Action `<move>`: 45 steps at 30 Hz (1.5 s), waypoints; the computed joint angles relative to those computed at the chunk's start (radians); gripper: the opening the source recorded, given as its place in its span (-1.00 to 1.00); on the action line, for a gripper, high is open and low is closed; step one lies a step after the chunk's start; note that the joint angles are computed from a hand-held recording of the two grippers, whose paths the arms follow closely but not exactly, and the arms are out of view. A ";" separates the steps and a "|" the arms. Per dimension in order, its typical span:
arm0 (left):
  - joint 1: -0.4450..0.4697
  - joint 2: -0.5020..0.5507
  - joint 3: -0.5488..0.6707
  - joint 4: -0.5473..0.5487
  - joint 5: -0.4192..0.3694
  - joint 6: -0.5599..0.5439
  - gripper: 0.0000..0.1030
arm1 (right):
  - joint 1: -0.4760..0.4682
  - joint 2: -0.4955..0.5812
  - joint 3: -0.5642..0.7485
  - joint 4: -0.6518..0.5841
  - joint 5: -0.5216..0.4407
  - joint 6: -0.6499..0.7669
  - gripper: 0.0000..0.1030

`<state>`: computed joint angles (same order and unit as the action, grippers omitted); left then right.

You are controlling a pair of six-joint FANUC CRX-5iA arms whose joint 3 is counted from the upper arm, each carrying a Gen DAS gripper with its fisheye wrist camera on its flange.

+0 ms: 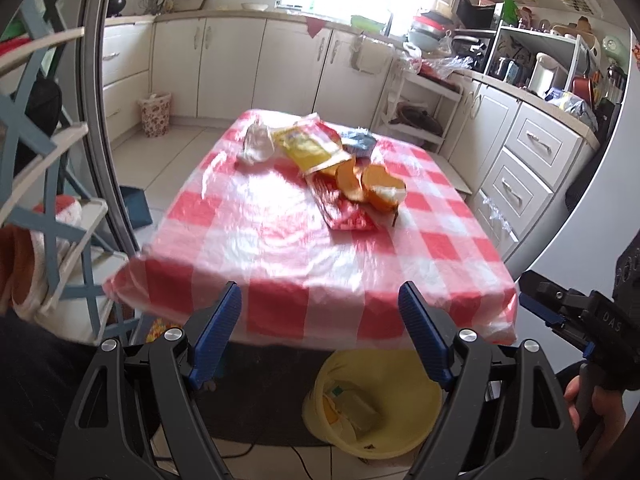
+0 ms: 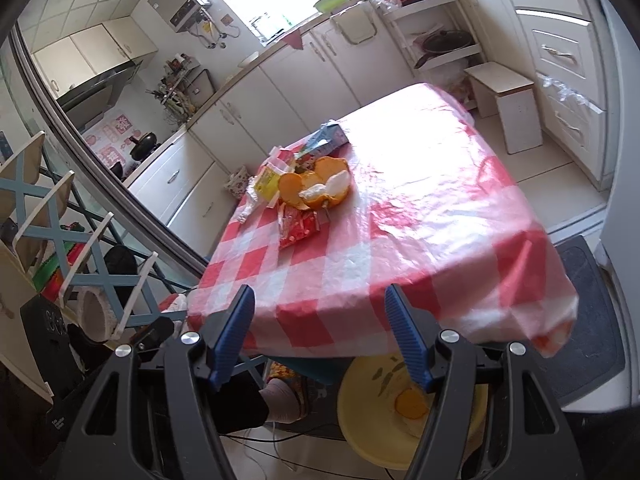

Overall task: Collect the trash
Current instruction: 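Grasp the tissue on the orange peel with the right tool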

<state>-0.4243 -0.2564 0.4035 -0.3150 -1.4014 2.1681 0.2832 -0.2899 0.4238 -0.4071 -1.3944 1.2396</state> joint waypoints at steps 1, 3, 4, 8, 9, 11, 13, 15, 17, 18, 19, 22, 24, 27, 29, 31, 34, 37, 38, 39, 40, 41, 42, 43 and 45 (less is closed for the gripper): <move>0.013 0.005 0.009 0.003 0.002 -0.014 0.53 | -0.005 0.018 0.019 -0.012 -0.007 0.008 0.27; 0.041 0.013 0.018 0.014 0.005 -0.033 0.53 | -0.003 0.061 0.061 -0.021 -0.021 0.020 0.27; 0.061 0.018 0.022 0.027 0.008 -0.045 0.53 | -0.001 0.080 0.080 -0.022 -0.028 0.025 0.27; 0.139 0.044 0.033 0.081 0.024 -0.088 0.53 | 0.009 0.189 0.195 -0.026 -0.060 0.055 0.27; 0.157 0.053 0.037 0.096 0.029 -0.100 0.53 | 0.016 0.231 0.240 -0.019 -0.074 0.059 0.27; 0.177 0.071 0.047 0.114 0.037 -0.118 0.53 | 0.017 0.292 0.307 -0.014 -0.098 0.070 0.27; 0.191 0.093 0.056 0.130 0.044 -0.137 0.53 | 0.026 0.387 0.415 0.011 -0.147 0.078 0.27; 0.194 0.109 0.057 0.140 0.051 -0.146 0.53 | 0.019 0.464 0.501 0.015 -0.188 0.075 0.27; 0.198 0.120 0.051 0.155 0.058 -0.151 0.53 | -0.011 0.502 0.535 -0.037 -0.195 0.054 0.19; 0.200 0.126 0.048 0.162 0.058 -0.153 0.53 | -0.034 0.520 0.552 -0.086 -0.210 0.044 0.05; 0.201 0.131 0.045 0.168 0.056 -0.155 0.53 | -0.048 0.538 0.568 -0.123 -0.229 0.031 -0.02; 0.208 0.156 0.047 0.193 0.050 -0.165 0.53 | -0.050 0.575 0.604 -0.176 -0.270 0.017 -0.08; 0.204 0.171 0.053 0.196 0.052 -0.165 0.53 | -0.026 0.602 0.633 -0.167 -0.292 0.035 -0.08; 0.202 0.185 0.060 0.201 0.054 -0.171 0.53 | 0.003 0.634 0.665 -0.120 -0.299 0.049 -0.16; 0.203 0.194 0.064 0.206 0.055 -0.176 0.53 | 0.004 0.659 0.689 -0.121 -0.315 0.050 -0.49; 0.206 0.204 0.071 0.205 0.052 -0.178 0.53 | -0.012 0.676 0.712 -0.156 -0.332 0.046 -0.76; 0.224 0.209 0.074 0.219 0.054 -0.175 0.53 | -0.060 0.676 0.740 -0.262 -0.337 0.055 -0.84; 0.246 0.211 0.073 0.236 0.055 -0.163 0.53 | -0.107 0.667 0.768 -0.359 -0.327 0.063 -0.85; 0.253 0.210 0.071 0.243 0.055 -0.160 0.53 | -0.123 0.663 0.774 -0.388 -0.326 0.066 -0.85; 0.257 0.209 0.070 0.248 0.053 -0.156 0.53 | -0.148 0.656 0.782 -0.433 -0.330 0.069 -0.85; 0.260 0.209 0.068 0.255 0.054 -0.154 0.53 | -0.158 0.654 0.793 -0.455 -0.337 0.071 -0.85; 0.260 0.209 0.068 0.258 0.052 -0.153 0.53 | -0.173 0.653 0.809 -0.482 -0.352 0.079 -0.85; 0.258 0.211 0.070 0.257 0.050 -0.154 0.53 | -0.180 0.658 0.830 -0.493 -0.365 0.084 -0.85; 0.254 0.213 0.072 0.254 0.048 -0.155 0.53 | -0.185 0.653 0.838 -0.497 -0.380 0.099 -0.85; 0.248 0.217 0.074 0.251 0.045 -0.158 0.53 | -0.184 0.643 0.843 -0.472 -0.418 0.124 -0.85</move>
